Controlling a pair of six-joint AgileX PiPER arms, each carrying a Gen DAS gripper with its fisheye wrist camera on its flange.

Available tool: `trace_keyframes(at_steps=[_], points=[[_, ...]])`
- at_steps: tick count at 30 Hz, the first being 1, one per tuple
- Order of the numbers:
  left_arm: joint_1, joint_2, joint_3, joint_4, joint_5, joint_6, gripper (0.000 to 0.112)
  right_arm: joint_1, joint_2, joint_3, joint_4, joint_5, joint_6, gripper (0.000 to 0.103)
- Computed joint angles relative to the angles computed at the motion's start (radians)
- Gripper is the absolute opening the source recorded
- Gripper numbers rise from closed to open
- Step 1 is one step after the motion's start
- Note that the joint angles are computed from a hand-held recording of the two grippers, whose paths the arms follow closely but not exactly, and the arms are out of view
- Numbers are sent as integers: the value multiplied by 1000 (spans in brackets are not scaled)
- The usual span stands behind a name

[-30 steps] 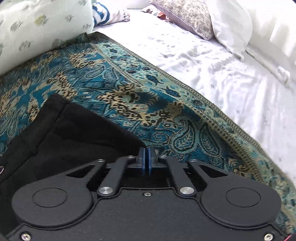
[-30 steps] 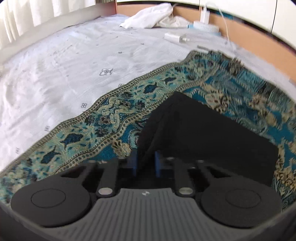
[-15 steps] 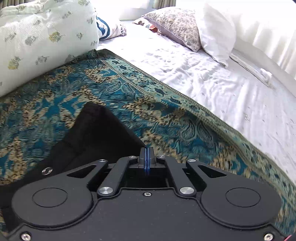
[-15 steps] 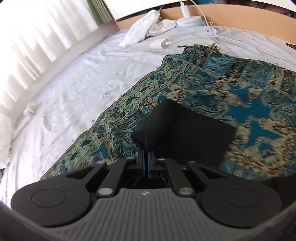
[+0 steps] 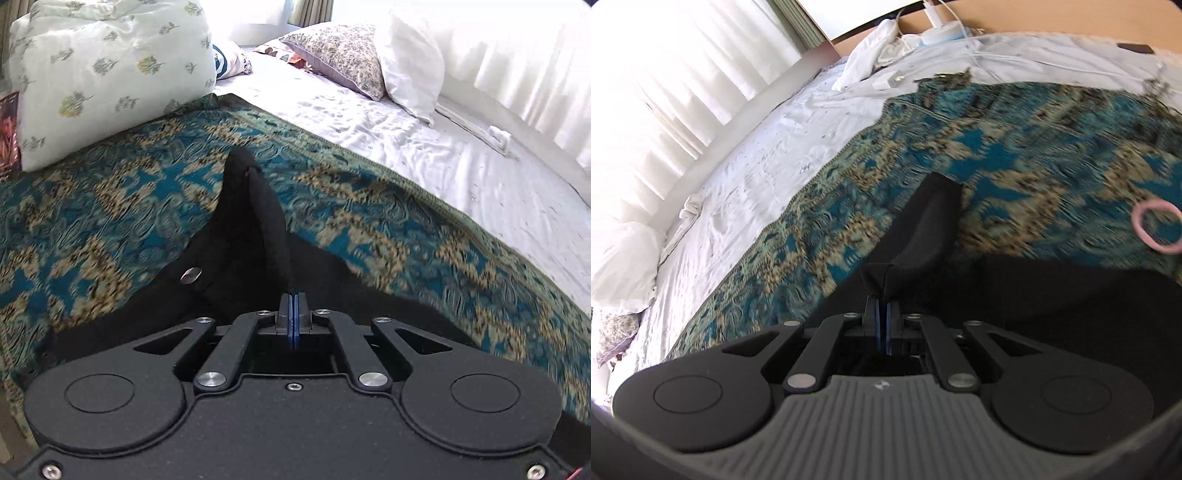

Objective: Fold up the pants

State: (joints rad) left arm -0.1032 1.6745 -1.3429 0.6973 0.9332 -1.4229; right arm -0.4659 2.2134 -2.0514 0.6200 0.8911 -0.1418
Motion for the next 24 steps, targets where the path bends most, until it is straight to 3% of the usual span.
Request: trace_keyframes(at_steps=[5,8,10,14,18,21,24], points=[[-78,-105,191,103,0,-125,1,-72,-110,225,93,-41,-153,5],[-139,-121,253,195,89,-200,0,-98,-168,341,112,-92,-232,5],[-157,-146,306,230,102,-220,0,-115,-201,412,127,-130,-290,5],[-121,-234,408,171,-55,-194,2,-141,-222,476,147,-146,-349,5],[-10,-298,472,9,-273,-107,22,-148,-223,503,157,-155,-375,8],[-3,-289,486,45,-303,-154,45,-140,-239,541,156,-189,-405,12],[2,-253,478,91,-316,-201,50,-131,-243,560,151,-216,-422,18]])
